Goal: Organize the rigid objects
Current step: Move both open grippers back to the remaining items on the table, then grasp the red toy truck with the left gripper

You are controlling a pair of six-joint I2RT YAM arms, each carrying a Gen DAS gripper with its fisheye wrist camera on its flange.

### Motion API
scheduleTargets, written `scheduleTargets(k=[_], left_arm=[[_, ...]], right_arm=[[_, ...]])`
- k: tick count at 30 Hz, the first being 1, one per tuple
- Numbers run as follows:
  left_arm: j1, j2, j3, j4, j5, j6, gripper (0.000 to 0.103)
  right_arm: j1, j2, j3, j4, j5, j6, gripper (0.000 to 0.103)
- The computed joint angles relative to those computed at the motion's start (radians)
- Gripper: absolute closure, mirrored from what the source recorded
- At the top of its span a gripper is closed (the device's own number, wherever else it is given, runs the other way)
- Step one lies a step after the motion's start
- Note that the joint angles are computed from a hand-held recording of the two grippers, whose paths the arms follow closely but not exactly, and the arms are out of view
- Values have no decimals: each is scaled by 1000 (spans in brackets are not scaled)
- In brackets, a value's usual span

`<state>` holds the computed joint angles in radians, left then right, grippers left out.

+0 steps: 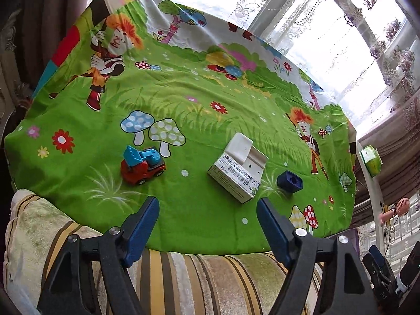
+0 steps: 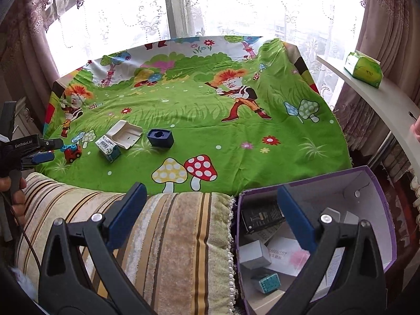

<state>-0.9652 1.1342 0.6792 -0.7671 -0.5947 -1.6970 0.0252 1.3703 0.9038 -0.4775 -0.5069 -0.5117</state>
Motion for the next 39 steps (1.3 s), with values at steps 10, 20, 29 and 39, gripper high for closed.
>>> scheduleTargets(k=[10, 20, 29, 39], left_arm=[[140, -236, -142, -41, 45, -64, 40], [388, -314, -257, 87, 208, 89, 51], [459, -315, -304, 178, 270, 158, 77], [415, -322, -309, 198, 224, 168, 88]], right_arm=[[215, 15, -9, 37, 62, 27, 5], [366, 112, 50, 62, 129, 61, 6], [491, 220, 122, 67, 176, 61, 6], [608, 406, 278, 30, 192, 40, 12]])
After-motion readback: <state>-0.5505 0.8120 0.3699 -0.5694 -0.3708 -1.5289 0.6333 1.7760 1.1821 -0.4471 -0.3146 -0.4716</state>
